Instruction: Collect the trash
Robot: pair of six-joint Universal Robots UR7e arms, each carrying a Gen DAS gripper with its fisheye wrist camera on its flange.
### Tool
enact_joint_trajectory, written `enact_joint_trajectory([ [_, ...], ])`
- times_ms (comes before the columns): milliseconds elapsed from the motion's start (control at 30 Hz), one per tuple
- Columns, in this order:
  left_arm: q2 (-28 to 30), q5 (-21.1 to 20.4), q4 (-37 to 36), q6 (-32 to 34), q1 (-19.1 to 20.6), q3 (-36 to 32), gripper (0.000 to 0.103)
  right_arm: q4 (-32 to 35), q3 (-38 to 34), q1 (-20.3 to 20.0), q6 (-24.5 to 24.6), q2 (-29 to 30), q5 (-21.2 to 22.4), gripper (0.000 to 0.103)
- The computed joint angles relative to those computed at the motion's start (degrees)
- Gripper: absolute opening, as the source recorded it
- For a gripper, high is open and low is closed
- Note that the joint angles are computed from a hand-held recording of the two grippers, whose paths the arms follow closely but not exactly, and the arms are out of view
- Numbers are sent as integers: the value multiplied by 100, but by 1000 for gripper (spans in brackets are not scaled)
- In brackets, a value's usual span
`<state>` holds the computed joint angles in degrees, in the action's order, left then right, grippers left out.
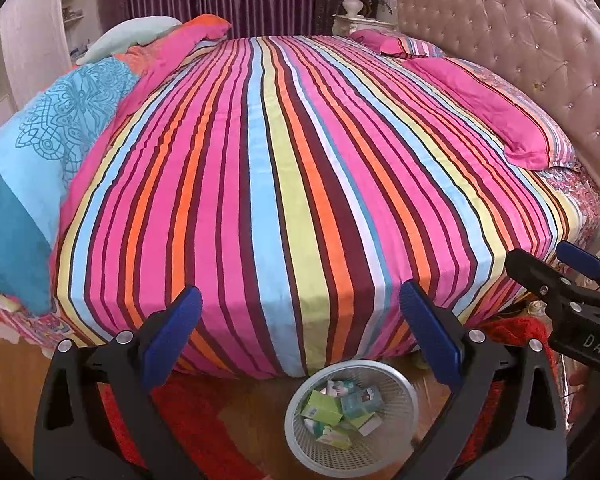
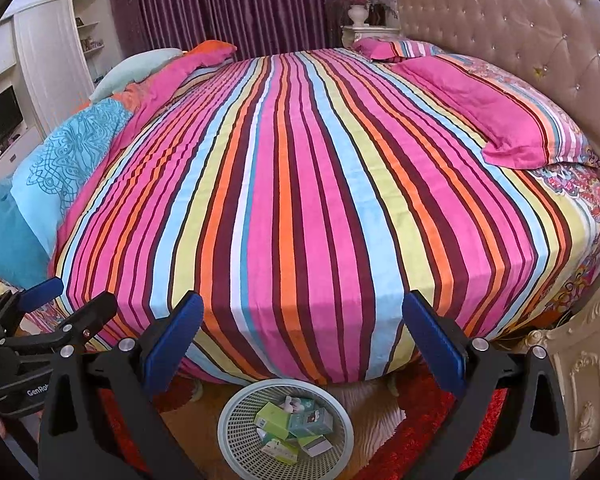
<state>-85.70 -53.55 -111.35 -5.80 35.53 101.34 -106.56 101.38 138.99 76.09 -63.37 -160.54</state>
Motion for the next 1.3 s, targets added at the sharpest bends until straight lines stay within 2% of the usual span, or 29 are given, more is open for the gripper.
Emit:
enact_joint_trajectory([
  [500,-1,89,-22,235,-106,78,96,-101,15,19,-67,-19,8,95],
  [833,-5,-385,-154,244,-7,30,96,-58,45,35,89,-72,13,95],
  [1300,50,-104,-81,130,-26,-48,96,107,-19,52,165,-63,-1,95],
])
